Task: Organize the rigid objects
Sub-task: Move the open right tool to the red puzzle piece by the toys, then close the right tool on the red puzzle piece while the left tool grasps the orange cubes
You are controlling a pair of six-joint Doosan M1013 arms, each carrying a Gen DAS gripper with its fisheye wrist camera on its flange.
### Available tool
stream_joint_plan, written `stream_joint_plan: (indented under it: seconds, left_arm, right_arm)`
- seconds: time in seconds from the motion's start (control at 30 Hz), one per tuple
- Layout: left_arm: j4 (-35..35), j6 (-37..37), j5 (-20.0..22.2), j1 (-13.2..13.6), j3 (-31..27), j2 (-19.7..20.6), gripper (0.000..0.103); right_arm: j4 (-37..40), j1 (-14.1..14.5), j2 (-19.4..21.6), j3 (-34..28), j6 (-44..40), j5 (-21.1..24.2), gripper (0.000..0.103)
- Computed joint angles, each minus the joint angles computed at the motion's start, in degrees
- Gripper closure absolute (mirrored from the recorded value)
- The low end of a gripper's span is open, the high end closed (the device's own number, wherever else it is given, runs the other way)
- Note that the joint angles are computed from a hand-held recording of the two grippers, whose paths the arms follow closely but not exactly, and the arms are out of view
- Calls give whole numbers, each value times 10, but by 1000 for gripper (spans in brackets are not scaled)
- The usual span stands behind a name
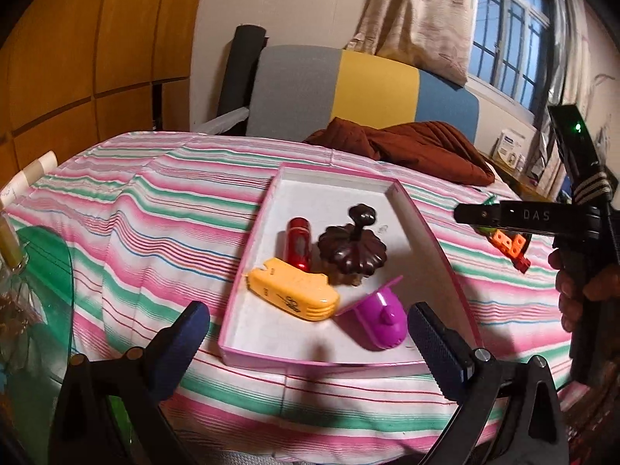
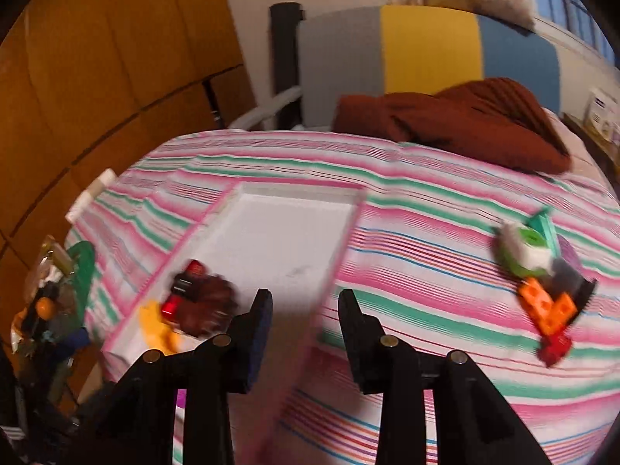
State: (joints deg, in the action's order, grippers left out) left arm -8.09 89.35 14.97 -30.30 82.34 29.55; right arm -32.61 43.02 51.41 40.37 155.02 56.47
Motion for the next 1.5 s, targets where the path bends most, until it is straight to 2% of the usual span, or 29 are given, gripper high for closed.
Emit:
stream_joint_plan:
  seconds: [0.13,0.43,0.5,0.6,0.7,0.8,0.97,1.17,1.5]
  left_arm:
    - [-10,27,-9,-4,4,-3,0]
    - [-90,129,3,-14,-7,-4,0]
    - [-100,143,9,-16,-14,-3,0]
    - [-111,164,19,-22,-21,-1,0]
    - [-81,150,23,-29,-26,1,0]
    - [2,84,31,-39,-40,6,0]
    - [76,12,57,-50,-67,16,0]
    - [104,-19,98,-61,-101,31,0]
    - [155,-30,103,-78,-124,44,0]
  right_arm:
    - [-8,-6,-35,70,61,18,68]
    - [8,-31,-93,162,120,92,68]
    - [3,-38,-102,178,116,99,65]
    - [48,-56,-113,199,75,101,65]
    - [58,-61,-115,209,45,108,65]
    - [42,-59,-110,207,41,127,65]
    - [55,-66,-113,216,45,109,65]
    - [64,-71,-119,229,48,84,65]
    - [65,-66,-114,219,30,97,63]
